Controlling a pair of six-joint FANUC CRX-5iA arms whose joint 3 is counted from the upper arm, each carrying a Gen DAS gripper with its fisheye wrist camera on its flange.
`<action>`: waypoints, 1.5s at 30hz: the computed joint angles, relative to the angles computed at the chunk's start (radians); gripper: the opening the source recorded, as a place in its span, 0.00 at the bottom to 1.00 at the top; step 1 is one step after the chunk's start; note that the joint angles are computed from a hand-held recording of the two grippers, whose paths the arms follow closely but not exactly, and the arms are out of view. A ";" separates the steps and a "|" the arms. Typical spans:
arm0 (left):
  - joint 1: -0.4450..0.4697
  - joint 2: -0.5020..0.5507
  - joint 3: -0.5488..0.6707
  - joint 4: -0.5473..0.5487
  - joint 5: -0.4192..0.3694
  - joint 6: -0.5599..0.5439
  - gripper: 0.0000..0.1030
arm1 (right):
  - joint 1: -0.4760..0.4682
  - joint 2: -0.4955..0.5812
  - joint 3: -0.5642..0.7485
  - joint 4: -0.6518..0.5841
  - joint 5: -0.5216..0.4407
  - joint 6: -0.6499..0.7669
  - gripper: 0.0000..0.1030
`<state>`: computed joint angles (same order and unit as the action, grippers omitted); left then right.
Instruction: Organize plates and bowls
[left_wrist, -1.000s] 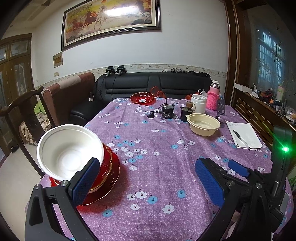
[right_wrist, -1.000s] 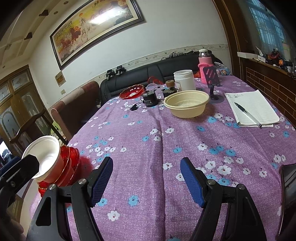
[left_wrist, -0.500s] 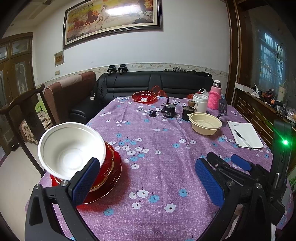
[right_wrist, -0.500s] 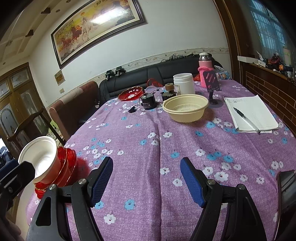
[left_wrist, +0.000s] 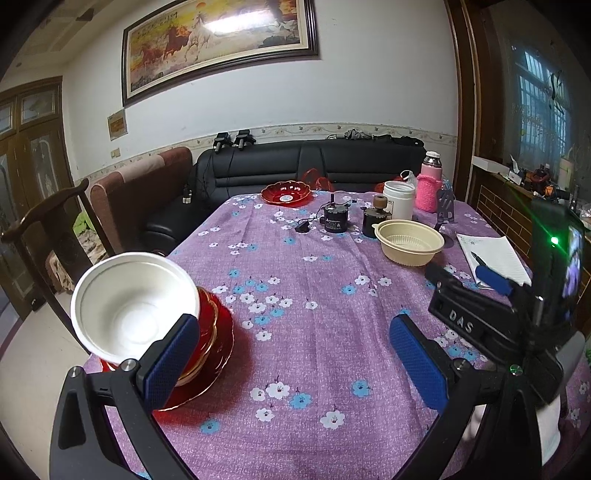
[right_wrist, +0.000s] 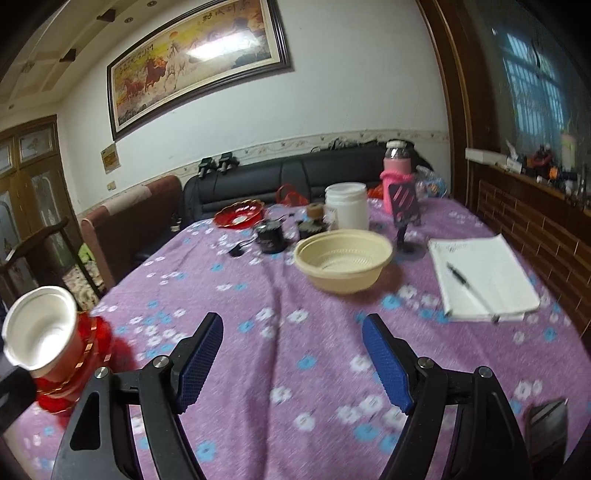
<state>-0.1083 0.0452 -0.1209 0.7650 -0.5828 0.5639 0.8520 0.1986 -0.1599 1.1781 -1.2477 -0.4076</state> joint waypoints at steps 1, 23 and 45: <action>-0.004 0.001 0.004 -0.010 0.002 0.007 1.00 | -0.005 0.003 -0.001 0.008 -0.009 0.004 0.79; -0.075 0.082 0.118 -0.138 -0.073 0.156 1.00 | -0.018 0.009 -0.044 -0.044 -0.074 -0.055 0.82; -0.046 0.078 0.113 -0.107 -0.083 0.174 1.00 | -0.021 0.017 -0.035 -0.075 -0.089 -0.047 0.82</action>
<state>-0.1544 0.1235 -0.0077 0.6579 -0.6655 0.7380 0.8309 0.2153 -0.1948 1.1027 -1.3368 -0.4542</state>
